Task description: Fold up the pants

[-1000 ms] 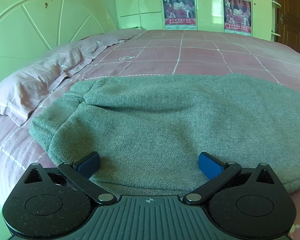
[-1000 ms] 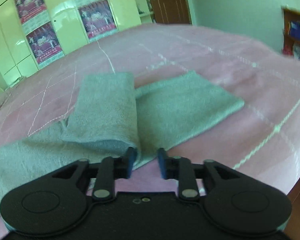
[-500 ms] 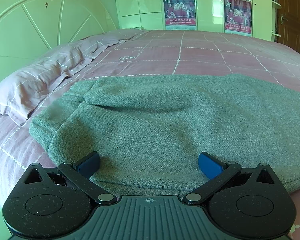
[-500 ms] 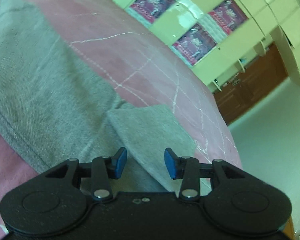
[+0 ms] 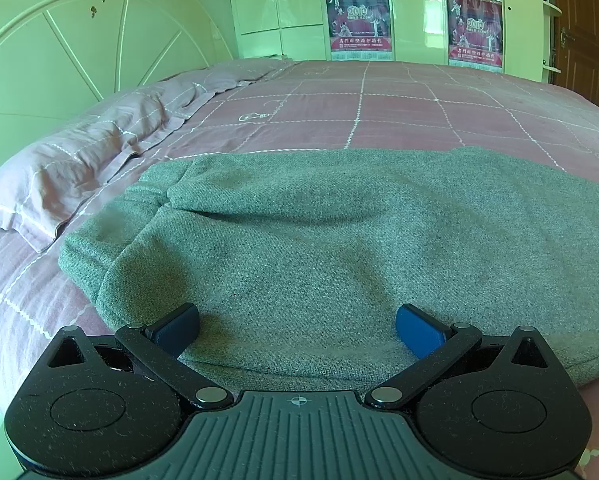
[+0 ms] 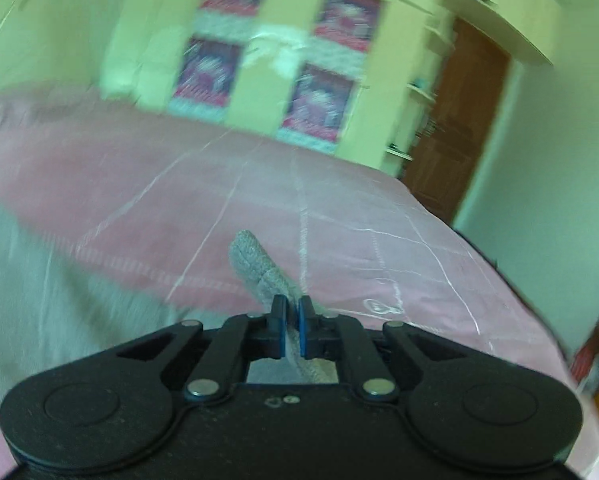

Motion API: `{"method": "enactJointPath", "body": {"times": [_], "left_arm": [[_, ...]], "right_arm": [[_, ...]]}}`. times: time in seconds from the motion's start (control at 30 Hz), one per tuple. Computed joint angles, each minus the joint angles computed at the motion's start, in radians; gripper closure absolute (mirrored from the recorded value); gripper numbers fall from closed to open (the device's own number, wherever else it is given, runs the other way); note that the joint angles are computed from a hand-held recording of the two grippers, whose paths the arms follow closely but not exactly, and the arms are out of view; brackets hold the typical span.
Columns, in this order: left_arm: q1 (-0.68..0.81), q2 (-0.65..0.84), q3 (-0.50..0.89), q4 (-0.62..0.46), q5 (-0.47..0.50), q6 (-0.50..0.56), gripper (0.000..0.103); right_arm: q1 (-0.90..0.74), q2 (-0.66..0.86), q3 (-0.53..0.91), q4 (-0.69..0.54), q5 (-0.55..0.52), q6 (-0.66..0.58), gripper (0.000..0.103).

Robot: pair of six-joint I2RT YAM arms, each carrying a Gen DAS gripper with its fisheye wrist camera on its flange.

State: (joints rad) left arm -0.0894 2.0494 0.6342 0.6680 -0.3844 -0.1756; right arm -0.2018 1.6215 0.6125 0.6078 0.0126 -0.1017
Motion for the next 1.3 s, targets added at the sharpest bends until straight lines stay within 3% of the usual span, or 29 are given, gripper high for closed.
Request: {"method": "enactJointPath", "body": {"times": [0.17, 0.4, 0.5, 0.57, 0.77, 0.8, 0.83, 1.07, 1.2, 1.3], "left_arm": [[-0.003, 0.004, -0.002, 0.009, -0.005, 0.000, 0.000], [-0.006, 0.003, -0.001, 0.006, -0.010, -0.002, 0.000], [-0.009, 0.004, -0.001, 0.006, -0.013, -0.003, 0.000], [-0.009, 0.004, -0.001, 0.006, -0.013, -0.003, 0.000], [-0.010, 0.001, -0.001, 0.001, -0.017, -0.002, 0.000], [-0.010, 0.001, -0.001, 0.001, -0.017, -0.002, 0.000], [-0.011, 0.000, -0.001, 0.001, -0.017, -0.003, 0.000], [-0.012, 0.000, -0.002, 0.002, -0.018, -0.003, 0.000], [-0.013, -0.001, -0.002, 0.000, -0.018, -0.005, 0.000], [-0.014, -0.005, -0.003, -0.005, -0.018, -0.007, 0.000]], "right_arm": [[-0.330, -0.012, -0.047, 0.053, -0.273, 0.410, 0.103], [-0.536, 0.242, -0.004, 0.054, -0.428, 0.548, 0.103], [-0.565, 0.279, -0.034, 0.127, -0.481, 0.649, 0.085], [-0.580, 0.324, -0.013, 0.130, -0.555, 0.703, 0.085], [-0.547, 0.400, 0.070, 0.074, -0.567, 0.729, 0.085], [-0.542, 0.401, 0.089, 0.039, -0.565, 0.727, 0.090], [-0.532, 0.397, 0.102, 0.013, -0.555, 0.719, 0.103], [-0.545, 0.180, -0.063, 0.159, -0.588, 0.703, 0.103], [-0.574, 0.296, -0.004, 0.059, -0.591, 0.662, 0.103], [-0.592, 0.381, 0.020, 0.068, -0.626, 0.681, 0.103]]}}
